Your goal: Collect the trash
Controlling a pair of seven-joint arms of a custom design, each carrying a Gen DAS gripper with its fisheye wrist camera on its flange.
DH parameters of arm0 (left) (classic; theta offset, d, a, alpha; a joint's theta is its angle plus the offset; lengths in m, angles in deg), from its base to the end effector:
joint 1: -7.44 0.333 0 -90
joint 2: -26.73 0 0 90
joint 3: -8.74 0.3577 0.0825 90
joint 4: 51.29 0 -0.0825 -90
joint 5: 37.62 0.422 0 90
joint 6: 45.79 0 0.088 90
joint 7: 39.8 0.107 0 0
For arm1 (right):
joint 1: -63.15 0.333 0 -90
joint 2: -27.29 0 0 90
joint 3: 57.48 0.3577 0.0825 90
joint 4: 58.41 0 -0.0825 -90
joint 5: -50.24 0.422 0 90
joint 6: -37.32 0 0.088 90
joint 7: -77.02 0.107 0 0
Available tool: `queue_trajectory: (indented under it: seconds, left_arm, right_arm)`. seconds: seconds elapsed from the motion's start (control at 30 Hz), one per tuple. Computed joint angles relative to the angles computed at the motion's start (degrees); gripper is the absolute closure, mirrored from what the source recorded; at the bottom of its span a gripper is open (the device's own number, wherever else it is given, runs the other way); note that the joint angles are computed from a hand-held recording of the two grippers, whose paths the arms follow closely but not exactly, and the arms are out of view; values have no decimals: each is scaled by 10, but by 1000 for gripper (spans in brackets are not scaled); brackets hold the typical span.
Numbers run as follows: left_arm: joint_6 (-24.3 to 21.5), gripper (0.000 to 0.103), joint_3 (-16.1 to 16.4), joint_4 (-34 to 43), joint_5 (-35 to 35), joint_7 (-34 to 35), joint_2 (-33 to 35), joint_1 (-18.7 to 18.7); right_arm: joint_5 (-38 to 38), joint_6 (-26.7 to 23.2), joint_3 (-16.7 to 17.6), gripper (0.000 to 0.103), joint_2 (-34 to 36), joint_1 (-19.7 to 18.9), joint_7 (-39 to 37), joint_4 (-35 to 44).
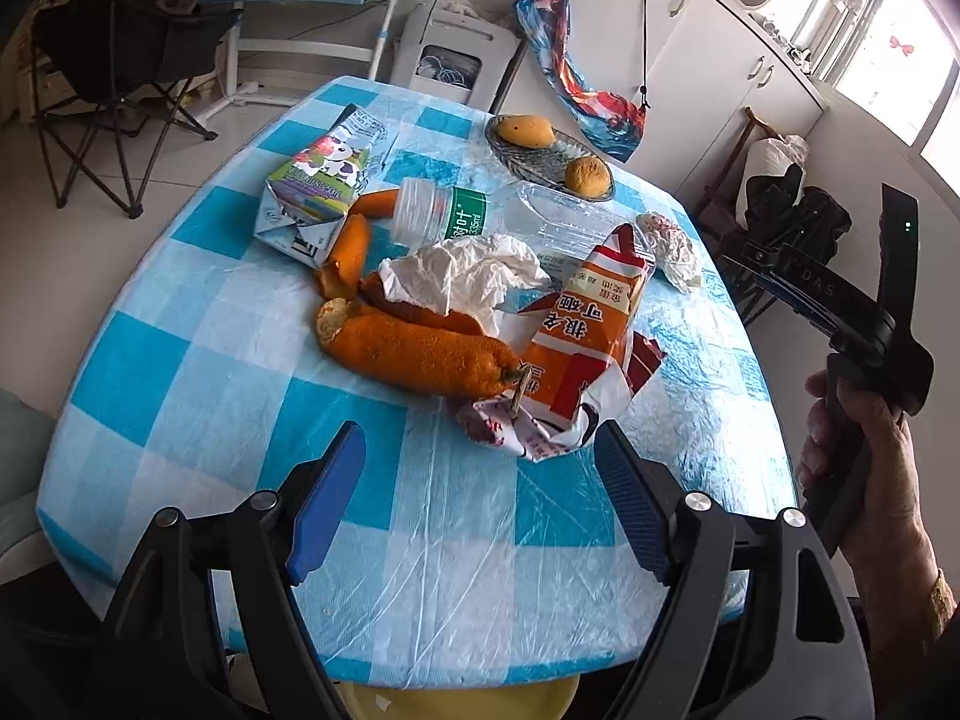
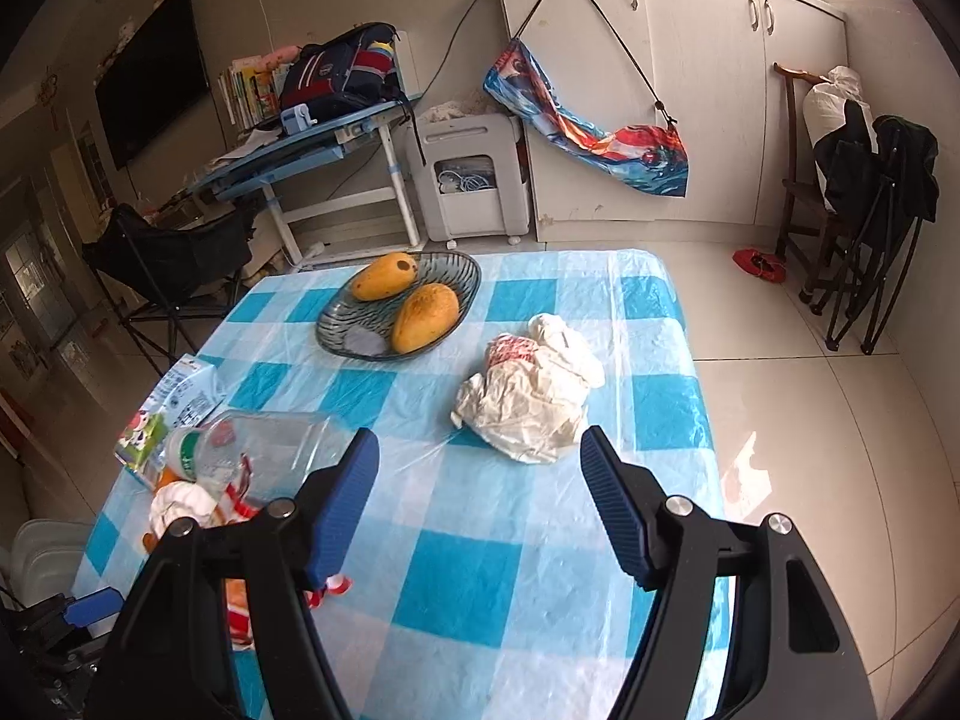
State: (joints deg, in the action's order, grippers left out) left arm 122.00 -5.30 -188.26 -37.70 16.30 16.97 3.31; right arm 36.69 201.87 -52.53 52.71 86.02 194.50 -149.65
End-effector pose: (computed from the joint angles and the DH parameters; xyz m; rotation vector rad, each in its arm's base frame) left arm 0.5154 -0.1736 0.4832 -2.1651 1.6574 -0.9275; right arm 0.6893 0.3644 0.4987 -1.7991 1.4995 -0.4566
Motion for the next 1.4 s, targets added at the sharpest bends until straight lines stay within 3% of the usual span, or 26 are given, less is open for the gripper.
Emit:
queue_trajectory:
  seconds: [0.23, 0.37, 0.43, 0.53, 0.6, 0.8, 1.07, 1.17, 1.27, 1.33, 1.4]
  left_arm:
    - [-18, 28, 6, 47, 42, -51, 54, 6]
    - [-42, 28, 19, 75, 79, -86, 78, 0]
    - [-49, 28, 25, 85, 110, -100, 87, -5]
    - [-53, 46, 32, 89, 132, -91, 91, -15]
    - [-32, 60, 37, 75, 70, -33, 84, -21]
    - [-17, 82, 43, 32, -1, 29, 47, -18]
    - [-9, 82, 58, -41, -102, 111, -36, -18]
    - [-9, 82, 47, -66, -114, 114, -62, -4]
    - [-21, 81, 60, -79, -157, 137, -73, -18]
    - [-23, 76, 61, -86, -176, 145, -77, -21]
    - [-25, 57, 50, -92, -175, 134, -82, -10]
  right_arm:
    - [43, -61, 25, 37, 79, -24, -56, 110]
    - [72, -110, 36, 60, 103, -27, -91, 148]
    - [80, -119, 35, 65, 106, -25, -104, 153]
    - [88, -119, 34, 72, 96, -23, -116, 142]
    - [99, -118, 40, 74, 87, -26, -128, 129]
    - [124, -114, 57, 78, 49, -23, -157, 76]
    - [167, -85, 66, 83, -24, -29, -152, -25]
    - [204, -64, 77, 83, -55, -39, -148, -75]
    - [220, -46, 79, 83, -83, -37, -143, -115]
    - [236, -33, 85, 83, -101, -38, -146, -143]
    - [256, -20, 92, 83, -116, -38, -154, -168]
